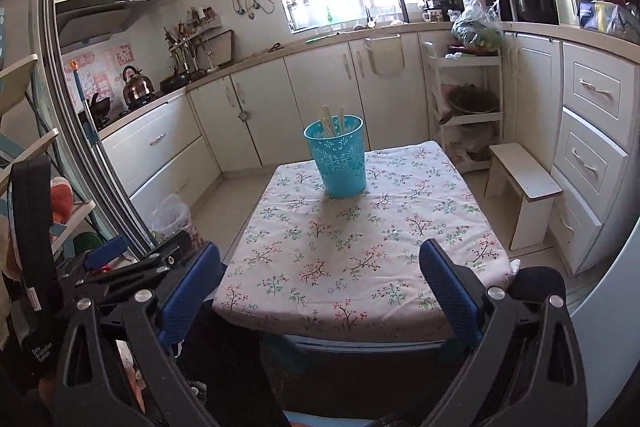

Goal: Organize utensils

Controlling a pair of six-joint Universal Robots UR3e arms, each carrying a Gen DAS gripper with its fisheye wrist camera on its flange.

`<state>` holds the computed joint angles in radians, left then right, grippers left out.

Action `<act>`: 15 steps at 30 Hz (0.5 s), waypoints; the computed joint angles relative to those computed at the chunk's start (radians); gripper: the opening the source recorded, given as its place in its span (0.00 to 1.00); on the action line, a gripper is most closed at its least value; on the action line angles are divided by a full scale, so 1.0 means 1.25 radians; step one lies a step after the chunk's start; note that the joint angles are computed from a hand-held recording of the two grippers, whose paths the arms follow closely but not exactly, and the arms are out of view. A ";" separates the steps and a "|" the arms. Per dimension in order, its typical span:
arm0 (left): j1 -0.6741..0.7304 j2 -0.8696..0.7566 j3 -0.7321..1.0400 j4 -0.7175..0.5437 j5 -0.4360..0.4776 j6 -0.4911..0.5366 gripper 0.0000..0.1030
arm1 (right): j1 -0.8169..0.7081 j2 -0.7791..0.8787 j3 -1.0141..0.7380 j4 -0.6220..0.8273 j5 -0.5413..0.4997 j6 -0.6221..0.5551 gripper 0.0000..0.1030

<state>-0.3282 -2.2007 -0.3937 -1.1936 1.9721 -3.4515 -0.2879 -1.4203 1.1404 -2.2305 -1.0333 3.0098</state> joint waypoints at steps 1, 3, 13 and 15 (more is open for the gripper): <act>-0.002 0.012 -0.020 0.010 0.002 -0.001 0.93 | 0.000 -0.010 0.015 -0.003 0.002 -0.004 0.93; -0.007 0.027 -0.047 0.022 0.008 -0.004 0.93 | -0.001 -0.016 0.024 -0.002 0.002 -0.008 0.93; -0.012 0.036 -0.050 0.016 0.014 -0.014 0.93 | -0.015 -0.039 0.057 -0.011 0.007 -0.011 0.93; -0.012 0.039 -0.054 0.016 0.013 -0.015 0.93 | -0.013 -0.042 0.062 -0.015 0.005 -0.007 0.93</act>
